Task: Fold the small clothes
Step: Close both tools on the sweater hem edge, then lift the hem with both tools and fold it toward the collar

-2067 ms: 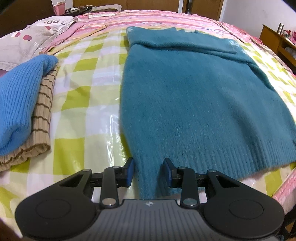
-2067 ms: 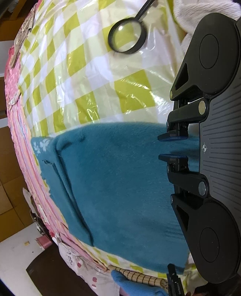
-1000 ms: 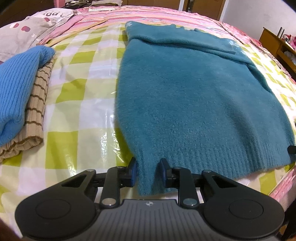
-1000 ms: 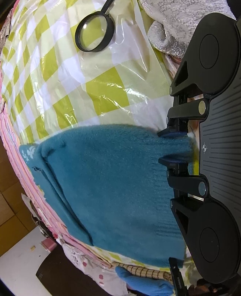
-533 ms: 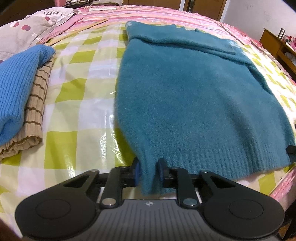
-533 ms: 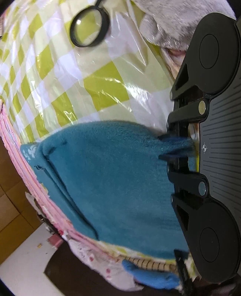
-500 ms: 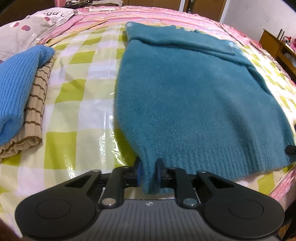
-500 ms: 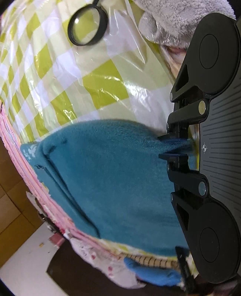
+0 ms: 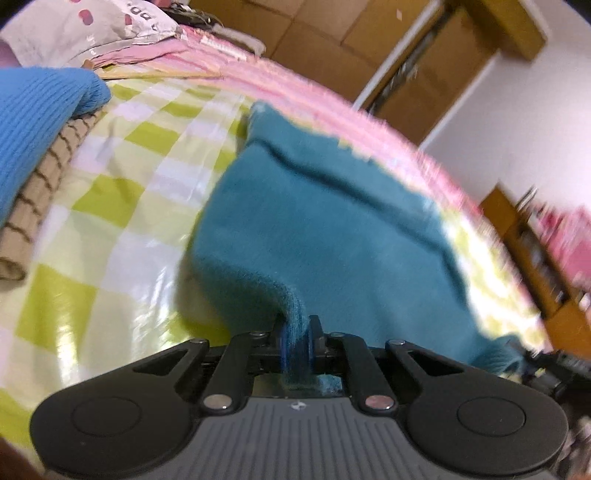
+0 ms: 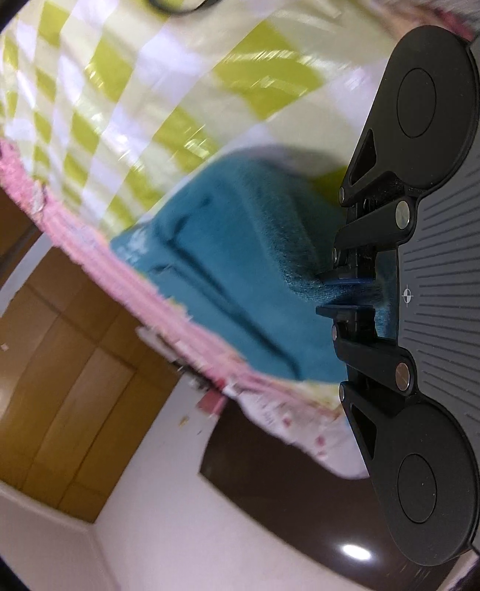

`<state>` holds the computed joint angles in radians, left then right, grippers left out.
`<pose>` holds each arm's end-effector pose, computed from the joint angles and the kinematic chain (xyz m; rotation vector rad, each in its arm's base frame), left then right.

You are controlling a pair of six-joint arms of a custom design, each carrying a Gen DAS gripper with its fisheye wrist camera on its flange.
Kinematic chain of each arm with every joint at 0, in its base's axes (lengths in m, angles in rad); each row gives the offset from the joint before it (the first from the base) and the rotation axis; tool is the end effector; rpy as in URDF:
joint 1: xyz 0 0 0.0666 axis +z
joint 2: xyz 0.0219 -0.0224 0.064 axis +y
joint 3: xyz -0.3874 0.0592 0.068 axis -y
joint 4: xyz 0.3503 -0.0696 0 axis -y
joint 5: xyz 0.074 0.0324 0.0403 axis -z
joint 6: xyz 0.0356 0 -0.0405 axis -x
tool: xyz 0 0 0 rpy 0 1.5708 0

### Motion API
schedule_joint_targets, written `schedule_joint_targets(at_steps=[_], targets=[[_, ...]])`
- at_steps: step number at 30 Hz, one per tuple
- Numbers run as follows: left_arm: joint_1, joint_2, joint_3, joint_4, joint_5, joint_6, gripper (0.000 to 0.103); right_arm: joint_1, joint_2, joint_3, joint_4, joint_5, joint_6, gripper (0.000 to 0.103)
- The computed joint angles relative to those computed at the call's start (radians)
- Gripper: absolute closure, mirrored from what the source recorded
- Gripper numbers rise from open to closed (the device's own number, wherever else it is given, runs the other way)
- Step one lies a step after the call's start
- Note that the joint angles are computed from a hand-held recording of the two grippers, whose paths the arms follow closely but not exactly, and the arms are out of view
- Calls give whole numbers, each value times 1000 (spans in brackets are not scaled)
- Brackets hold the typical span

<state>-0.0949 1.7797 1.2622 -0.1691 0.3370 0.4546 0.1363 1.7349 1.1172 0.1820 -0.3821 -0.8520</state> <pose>0.5526 -0.0648 0.2538 -0.2284 2.2878 -0.6695 0.5281 0.0854 0.2535 0.4943 2.0630 0.9951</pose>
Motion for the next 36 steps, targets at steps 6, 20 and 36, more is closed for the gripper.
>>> schedule_joint_targets(at_steps=[6,20,36], targets=[[1,65,57,128,21,92,87,-6,65,88,46,-6,-51,93],[3,188,259,251,15,158,87,-7,236,341,142,15,-103,93],[-5,314,482,253,-36,151,87,-27,333,511,105,49,-66,93]])
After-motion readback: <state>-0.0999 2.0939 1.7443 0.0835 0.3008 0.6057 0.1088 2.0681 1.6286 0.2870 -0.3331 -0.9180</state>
